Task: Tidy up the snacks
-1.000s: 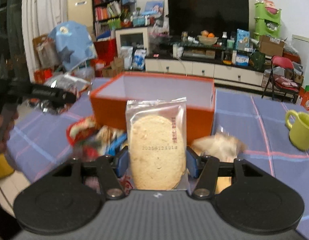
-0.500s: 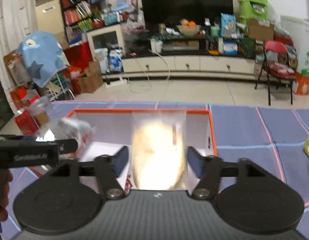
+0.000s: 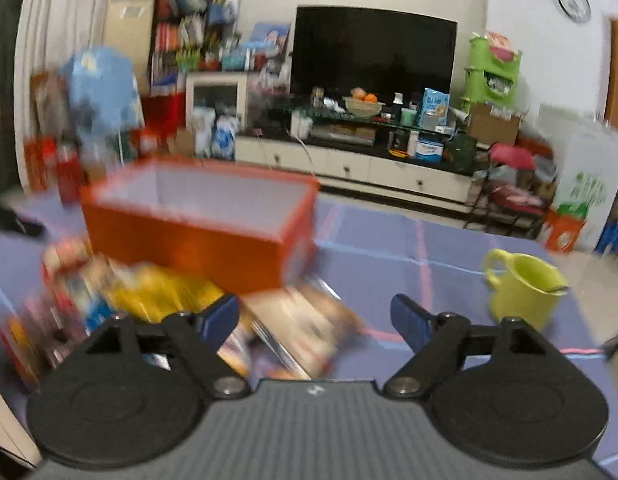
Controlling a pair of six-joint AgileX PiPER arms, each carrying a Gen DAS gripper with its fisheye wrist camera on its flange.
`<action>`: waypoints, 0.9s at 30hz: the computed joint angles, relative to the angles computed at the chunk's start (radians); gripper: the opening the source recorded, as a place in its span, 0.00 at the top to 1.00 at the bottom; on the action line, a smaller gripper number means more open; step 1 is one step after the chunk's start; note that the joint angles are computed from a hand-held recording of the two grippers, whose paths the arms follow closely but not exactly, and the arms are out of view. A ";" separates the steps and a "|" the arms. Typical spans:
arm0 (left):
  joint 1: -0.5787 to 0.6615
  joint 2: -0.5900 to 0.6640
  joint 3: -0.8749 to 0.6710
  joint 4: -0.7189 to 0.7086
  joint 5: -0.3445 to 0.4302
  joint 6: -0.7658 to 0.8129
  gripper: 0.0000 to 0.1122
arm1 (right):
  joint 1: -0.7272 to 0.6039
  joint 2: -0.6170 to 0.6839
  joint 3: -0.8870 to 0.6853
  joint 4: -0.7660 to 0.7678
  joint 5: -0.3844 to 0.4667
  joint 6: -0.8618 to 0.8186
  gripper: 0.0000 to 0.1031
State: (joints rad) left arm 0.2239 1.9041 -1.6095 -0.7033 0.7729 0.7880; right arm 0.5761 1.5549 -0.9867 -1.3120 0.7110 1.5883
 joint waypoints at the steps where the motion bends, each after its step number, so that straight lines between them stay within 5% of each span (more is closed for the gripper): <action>1: 0.007 -0.021 0.045 -0.012 -0.008 0.019 0.37 | -0.013 -0.012 0.028 0.014 -0.013 -0.003 0.19; 6: -0.005 -0.095 0.192 -0.045 -0.066 0.148 0.38 | -0.116 -0.020 0.092 0.111 -0.213 0.007 0.20; 14: -0.035 -0.068 0.192 -0.010 -0.057 0.155 0.38 | -0.108 0.078 0.020 0.255 -0.227 -0.193 0.22; 19: -0.004 -0.029 0.135 -0.015 0.047 0.130 0.43 | -0.127 0.093 0.012 0.312 -0.236 -0.245 0.22; 27: -0.022 -0.029 0.145 0.017 0.007 0.126 0.47 | -0.138 0.125 -0.015 0.393 -0.253 -0.330 0.25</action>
State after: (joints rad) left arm 0.2021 1.8754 -1.4645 -0.6867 0.7796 0.9140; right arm 0.4382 1.6800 -1.0016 -0.9186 0.4582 1.2586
